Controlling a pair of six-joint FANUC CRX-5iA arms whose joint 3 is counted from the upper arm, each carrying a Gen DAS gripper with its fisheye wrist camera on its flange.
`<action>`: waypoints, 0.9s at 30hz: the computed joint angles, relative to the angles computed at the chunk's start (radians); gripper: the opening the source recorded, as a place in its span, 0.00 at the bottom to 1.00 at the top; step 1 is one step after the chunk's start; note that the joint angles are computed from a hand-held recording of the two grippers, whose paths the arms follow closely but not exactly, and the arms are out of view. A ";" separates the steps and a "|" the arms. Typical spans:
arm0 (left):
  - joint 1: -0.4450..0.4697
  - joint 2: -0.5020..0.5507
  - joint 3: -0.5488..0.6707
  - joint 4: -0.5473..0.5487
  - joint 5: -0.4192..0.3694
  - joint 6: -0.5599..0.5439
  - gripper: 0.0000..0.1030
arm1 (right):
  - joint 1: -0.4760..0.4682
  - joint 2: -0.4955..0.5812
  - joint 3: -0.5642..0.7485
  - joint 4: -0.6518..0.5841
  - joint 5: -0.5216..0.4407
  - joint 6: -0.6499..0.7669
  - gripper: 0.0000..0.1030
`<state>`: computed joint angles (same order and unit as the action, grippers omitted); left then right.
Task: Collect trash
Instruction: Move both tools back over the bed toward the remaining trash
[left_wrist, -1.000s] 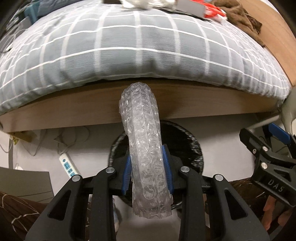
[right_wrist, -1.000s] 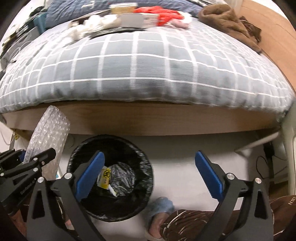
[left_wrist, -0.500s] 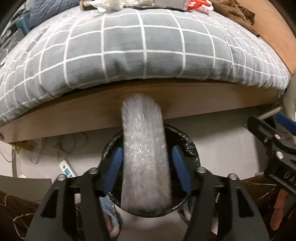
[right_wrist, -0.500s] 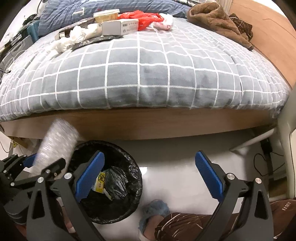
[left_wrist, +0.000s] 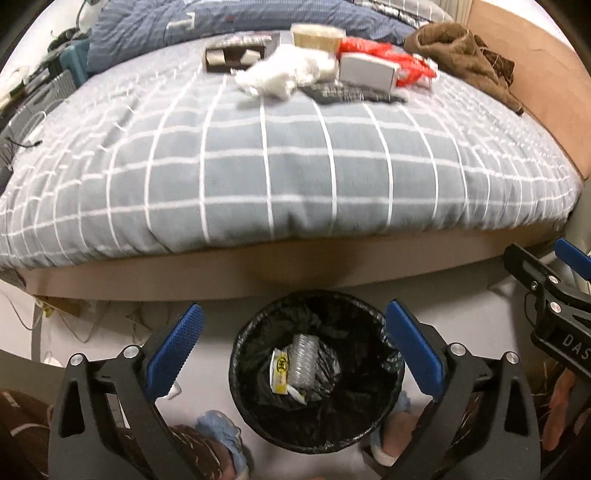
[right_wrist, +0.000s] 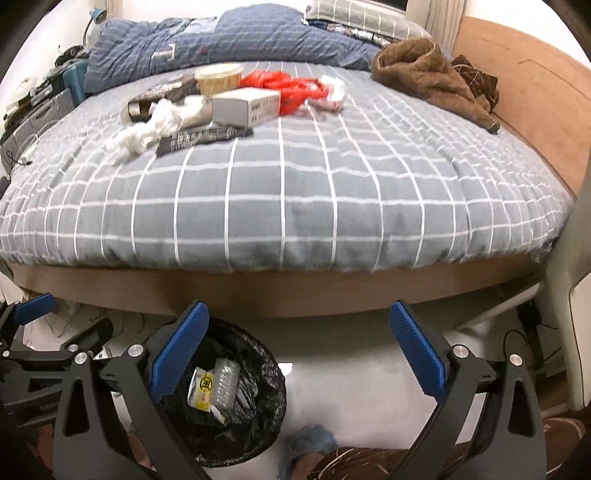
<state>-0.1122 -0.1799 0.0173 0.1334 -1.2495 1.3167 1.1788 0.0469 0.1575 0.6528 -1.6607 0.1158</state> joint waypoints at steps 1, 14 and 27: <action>0.003 0.002 0.010 0.002 0.003 -0.001 0.94 | -0.003 0.000 0.004 0.010 0.000 0.003 0.92; 0.059 0.138 0.218 0.031 0.024 0.009 0.94 | -0.117 0.065 0.133 0.119 0.053 0.146 0.92; 0.038 0.415 0.568 0.003 0.011 0.051 0.94 | -0.305 0.206 0.316 0.079 0.181 0.310 0.92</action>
<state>-0.0745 0.2351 0.5855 0.1365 -1.2390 1.3678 0.8735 0.2525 0.4734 0.7321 -1.4796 0.4257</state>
